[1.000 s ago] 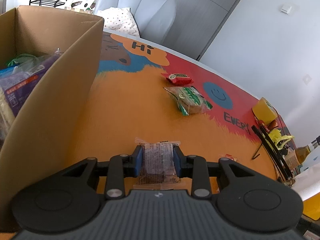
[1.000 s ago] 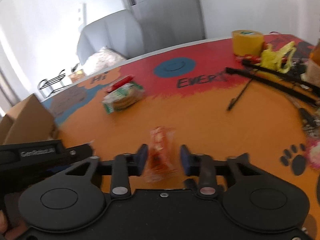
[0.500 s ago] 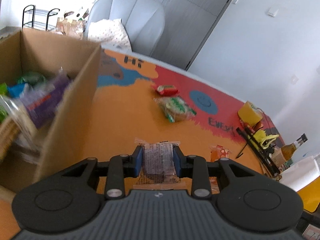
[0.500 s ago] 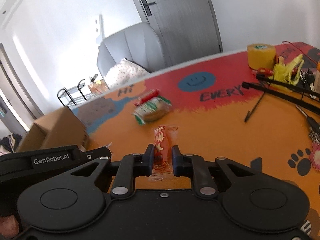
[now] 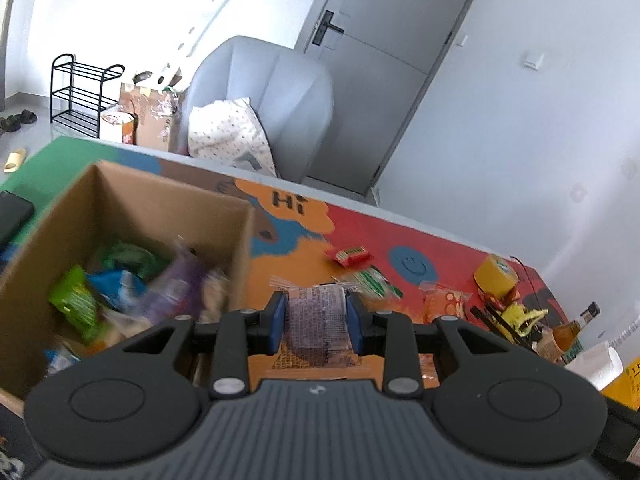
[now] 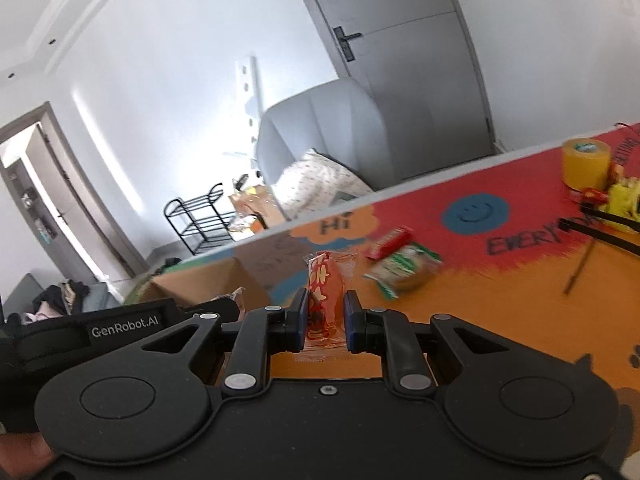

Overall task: Organize snacks
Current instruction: 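Carry both held packets over the cardboard box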

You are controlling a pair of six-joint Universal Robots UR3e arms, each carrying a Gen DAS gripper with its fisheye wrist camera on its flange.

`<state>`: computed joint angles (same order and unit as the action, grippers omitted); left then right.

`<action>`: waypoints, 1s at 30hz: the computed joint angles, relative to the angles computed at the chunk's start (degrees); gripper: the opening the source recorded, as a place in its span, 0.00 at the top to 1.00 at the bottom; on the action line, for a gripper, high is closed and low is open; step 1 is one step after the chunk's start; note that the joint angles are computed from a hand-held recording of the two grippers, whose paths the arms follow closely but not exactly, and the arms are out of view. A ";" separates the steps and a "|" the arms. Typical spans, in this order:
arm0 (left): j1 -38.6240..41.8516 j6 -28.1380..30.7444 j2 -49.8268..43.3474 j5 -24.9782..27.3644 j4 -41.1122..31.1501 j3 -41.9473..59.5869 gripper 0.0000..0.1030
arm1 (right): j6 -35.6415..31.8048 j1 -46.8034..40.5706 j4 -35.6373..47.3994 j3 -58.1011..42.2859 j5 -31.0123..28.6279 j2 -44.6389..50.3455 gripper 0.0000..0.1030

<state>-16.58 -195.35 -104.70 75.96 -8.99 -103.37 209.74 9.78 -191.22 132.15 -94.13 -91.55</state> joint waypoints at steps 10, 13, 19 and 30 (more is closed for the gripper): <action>7.78 5.94 4.13 -1.87 -4.52 0.10 0.70 | 1.55 4.53 -0.43 -10.57 -0.15 9.02 0.84; 10.39 7.84 5.59 -2.89 -6.10 -0.31 0.70 | 1.79 5.62 -0.07 -13.67 0.11 11.42 0.84; 13.45 9.49 4.84 -3.48 -7.61 0.57 0.70 | 1.39 7.50 1.51 -19.54 0.31 15.65 0.84; 15.30 10.42 -0.59 -2.88 -8.29 4.78 0.69 | 1.25 9.39 4.70 -29.67 1.09 23.19 0.84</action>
<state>-1.28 -184.93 -105.29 73.08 -17.27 -98.59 210.98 19.17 -186.53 102.48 -93.03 -68.36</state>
